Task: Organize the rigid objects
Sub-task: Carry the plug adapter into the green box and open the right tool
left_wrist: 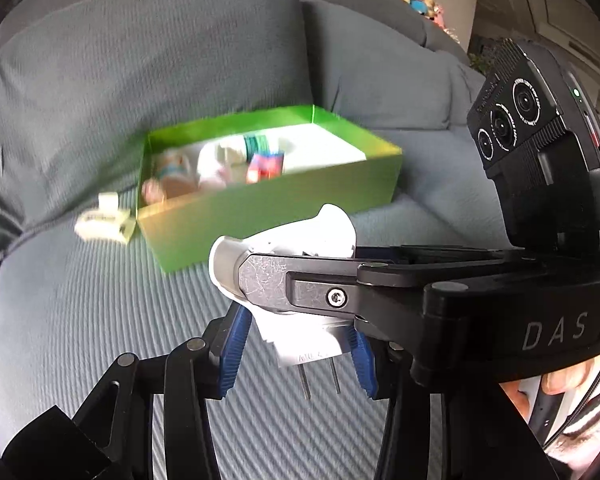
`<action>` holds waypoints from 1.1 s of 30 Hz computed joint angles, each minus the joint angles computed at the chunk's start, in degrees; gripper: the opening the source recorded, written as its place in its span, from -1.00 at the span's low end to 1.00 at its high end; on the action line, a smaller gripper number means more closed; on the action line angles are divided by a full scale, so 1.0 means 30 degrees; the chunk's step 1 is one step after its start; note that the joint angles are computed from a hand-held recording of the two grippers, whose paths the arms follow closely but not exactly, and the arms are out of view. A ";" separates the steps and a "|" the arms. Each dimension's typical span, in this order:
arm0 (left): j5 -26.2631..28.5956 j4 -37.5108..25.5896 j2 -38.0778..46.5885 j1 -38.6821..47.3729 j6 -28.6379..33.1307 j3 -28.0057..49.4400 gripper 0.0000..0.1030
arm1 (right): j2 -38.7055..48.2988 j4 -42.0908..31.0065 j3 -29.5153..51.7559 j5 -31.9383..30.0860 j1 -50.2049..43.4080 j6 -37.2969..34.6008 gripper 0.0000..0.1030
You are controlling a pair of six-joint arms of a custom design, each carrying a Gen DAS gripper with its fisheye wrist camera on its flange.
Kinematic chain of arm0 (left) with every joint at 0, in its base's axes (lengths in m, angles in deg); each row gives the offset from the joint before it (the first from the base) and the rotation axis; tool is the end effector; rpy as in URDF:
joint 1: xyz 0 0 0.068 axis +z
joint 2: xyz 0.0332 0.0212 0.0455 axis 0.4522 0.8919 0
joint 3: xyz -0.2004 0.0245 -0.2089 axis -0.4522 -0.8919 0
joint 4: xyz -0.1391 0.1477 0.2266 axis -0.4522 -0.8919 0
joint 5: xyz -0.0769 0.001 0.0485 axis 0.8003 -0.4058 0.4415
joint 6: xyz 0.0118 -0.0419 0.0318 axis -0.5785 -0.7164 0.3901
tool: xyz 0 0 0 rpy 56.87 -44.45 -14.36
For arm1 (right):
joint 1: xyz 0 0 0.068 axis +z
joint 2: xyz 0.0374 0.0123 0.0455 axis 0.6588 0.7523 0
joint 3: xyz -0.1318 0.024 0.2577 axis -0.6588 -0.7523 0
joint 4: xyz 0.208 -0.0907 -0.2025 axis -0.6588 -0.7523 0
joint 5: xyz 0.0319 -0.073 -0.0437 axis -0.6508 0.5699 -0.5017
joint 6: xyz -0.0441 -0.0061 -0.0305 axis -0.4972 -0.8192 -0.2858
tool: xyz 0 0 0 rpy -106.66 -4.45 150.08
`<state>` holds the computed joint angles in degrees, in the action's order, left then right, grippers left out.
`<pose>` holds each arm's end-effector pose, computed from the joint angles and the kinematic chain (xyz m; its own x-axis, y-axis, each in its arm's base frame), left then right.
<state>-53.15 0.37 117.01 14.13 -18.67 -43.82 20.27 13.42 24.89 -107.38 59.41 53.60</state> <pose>0.2451 -0.0624 0.1501 -0.6668 0.1894 -0.7208 0.3766 0.9202 -0.1066 0.2875 0.1169 0.1422 -0.8060 -0.0127 -0.5918 -0.4530 0.6568 0.6028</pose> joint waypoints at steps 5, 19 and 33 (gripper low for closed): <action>0.0327 -0.0140 0.1225 0.0244 -0.0027 0.2194 -0.08 | 0.0503 -0.0647 0.2128 -0.0108 -0.0711 -0.0627 -0.01; 0.1189 0.0261 0.7670 0.0837 -0.0579 0.8655 -0.08 | 0.5510 -0.2267 0.8891 0.0257 -0.2116 -0.2279 -0.01; -0.1390 0.1296 1.0443 0.0505 -0.1082 0.9697 0.85 | 0.7993 -0.2589 1.0532 0.3488 -0.2071 -0.2374 0.56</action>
